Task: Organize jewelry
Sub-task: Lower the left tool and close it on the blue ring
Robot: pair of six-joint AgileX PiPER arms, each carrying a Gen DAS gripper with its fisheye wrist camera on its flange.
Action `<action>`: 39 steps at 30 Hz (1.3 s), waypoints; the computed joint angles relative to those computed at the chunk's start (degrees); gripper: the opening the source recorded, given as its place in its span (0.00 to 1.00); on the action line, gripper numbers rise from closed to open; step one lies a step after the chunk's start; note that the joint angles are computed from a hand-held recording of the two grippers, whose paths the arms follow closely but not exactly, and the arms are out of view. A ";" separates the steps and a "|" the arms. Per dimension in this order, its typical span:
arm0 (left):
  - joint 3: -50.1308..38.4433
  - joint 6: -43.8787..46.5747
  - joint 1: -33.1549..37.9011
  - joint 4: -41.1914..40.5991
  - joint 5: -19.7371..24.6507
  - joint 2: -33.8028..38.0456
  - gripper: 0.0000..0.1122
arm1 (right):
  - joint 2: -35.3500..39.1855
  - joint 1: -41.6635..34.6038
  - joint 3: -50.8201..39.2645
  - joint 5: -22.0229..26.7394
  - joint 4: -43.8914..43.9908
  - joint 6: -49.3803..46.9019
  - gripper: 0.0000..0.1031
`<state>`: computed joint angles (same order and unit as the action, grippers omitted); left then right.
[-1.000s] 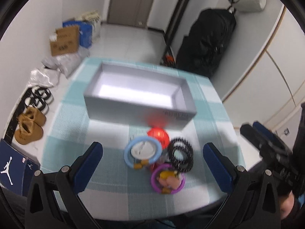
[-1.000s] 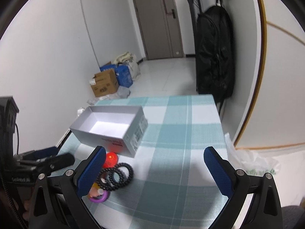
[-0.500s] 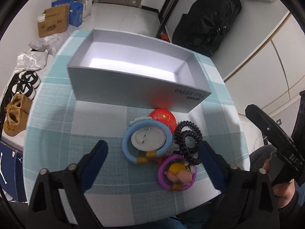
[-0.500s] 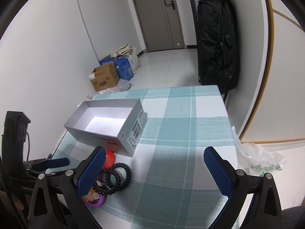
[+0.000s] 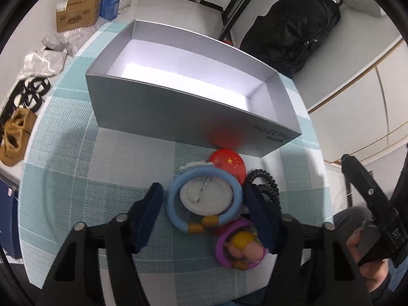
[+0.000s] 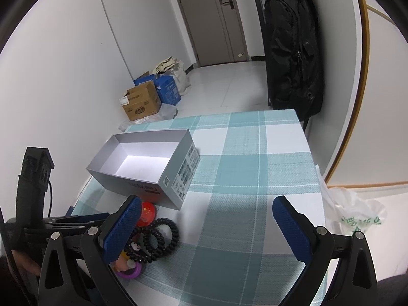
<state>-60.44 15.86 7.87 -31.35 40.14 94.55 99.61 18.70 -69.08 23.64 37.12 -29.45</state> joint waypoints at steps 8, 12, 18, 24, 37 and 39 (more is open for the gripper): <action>-0.67 -0.18 0.00 1.26 -0.05 0.70 0.49 | 0.02 0.38 -0.02 -0.18 -1.28 1.12 1.00; -0.88 0.98 1.09 -0.63 0.89 1.06 0.49 | 0.06 0.48 -0.12 -0.29 -2.03 1.97 1.00; -0.20 4.91 3.74 -6.18 2.06 0.29 0.49 | 0.32 0.67 -0.25 -0.40 -2.64 2.39 1.00; 1.09 9.58 5.72 -11.92 2.60 -2.08 0.49 | 0.84 0.54 -0.85 2.65 0.20 -1.21 1.00; 2.09 9.15 6.94 -14.21 0.21 -6.09 0.49 | 5.08 5.48 -2.07 11.16 3.22 -8.94 0.87; 2.28 9.81 7.38 -15.37 0.50 -6.23 0.49 | 5.60 6.38 -2.23 11.02 2.27 -8.46 0.82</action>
<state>-58.16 25.66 15.26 -46.72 40.64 88.32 105.21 25.08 -71.31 34.66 39.39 -37.91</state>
